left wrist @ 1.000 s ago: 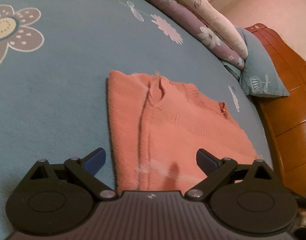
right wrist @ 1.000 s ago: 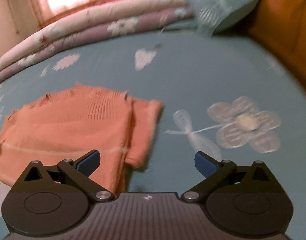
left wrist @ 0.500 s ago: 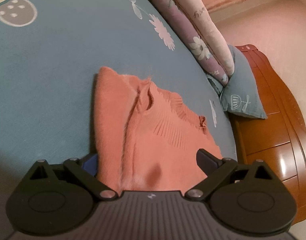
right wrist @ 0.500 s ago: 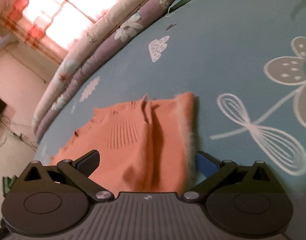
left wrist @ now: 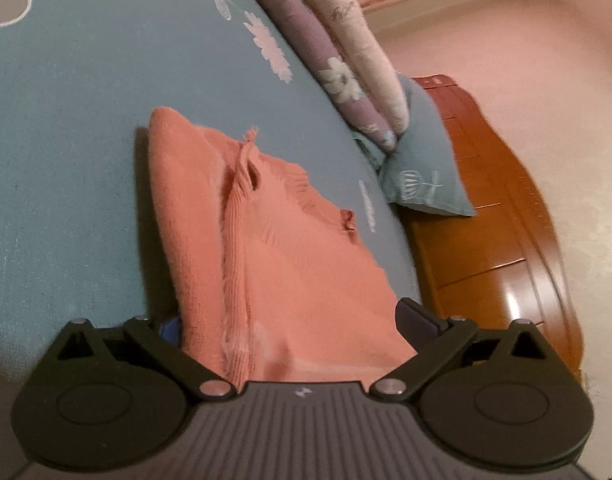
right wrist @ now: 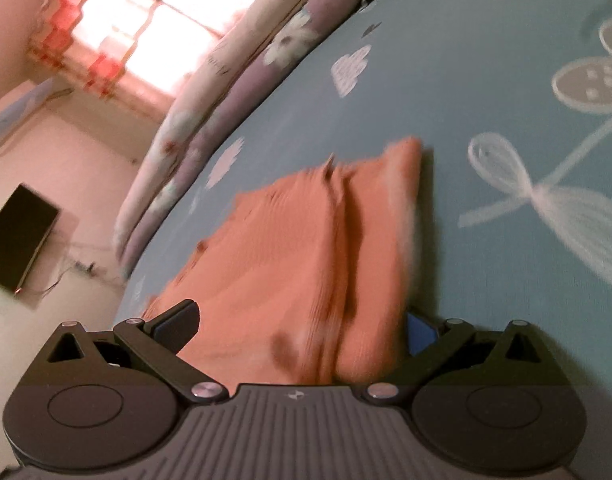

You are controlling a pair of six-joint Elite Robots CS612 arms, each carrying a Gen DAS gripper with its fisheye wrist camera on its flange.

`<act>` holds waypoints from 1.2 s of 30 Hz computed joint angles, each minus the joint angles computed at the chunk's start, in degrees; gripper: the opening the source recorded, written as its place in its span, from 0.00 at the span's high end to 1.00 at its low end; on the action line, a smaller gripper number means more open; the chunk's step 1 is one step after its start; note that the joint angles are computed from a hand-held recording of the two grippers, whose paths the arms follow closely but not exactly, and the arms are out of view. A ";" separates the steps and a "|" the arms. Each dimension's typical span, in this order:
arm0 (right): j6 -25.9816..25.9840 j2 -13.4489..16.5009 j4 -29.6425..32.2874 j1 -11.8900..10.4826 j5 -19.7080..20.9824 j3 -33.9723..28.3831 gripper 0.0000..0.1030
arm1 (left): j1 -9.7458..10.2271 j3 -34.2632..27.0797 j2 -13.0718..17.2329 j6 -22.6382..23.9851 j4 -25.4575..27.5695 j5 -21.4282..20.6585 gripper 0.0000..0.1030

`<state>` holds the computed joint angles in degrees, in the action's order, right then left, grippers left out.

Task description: Fold clothes

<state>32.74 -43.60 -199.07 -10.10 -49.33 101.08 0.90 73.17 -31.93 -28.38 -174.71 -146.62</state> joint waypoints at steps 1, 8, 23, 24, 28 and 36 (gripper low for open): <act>-0.52 -0.06 -0.36 -0.01 0.32 0.33 0.00 | 0.00 -0.46 0.31 -0.47 0.04 -0.18 0.04; 2.81 2.56 -0.08 0.93 -2.34 -5.16 0.00 | -1.37 -6.49 2.32 1.97 7.36 2.33 0.04; -1.90 2.20 2.27 1.28 0.42 -4.76 0.00 | -0.63 -2.38 0.18 11.87 9.32 -0.70 0.04; -1.30 2.29 2.47 1.25 0.45 -5.06 0.00 | -0.71 -3.03 0.39 11.63 10.04 -0.51 0.04; 0.19 3.29 3.85 1.56 -0.30 -7.55 0.00 | -1.16 -4.84 0.93 12.09 12.44 0.53 0.05; -3.31 3.63 5.50 1.37 1.34 -8.28 0.00 | -0.98 -3.45 0.05 15.91 13.64 3.63 0.38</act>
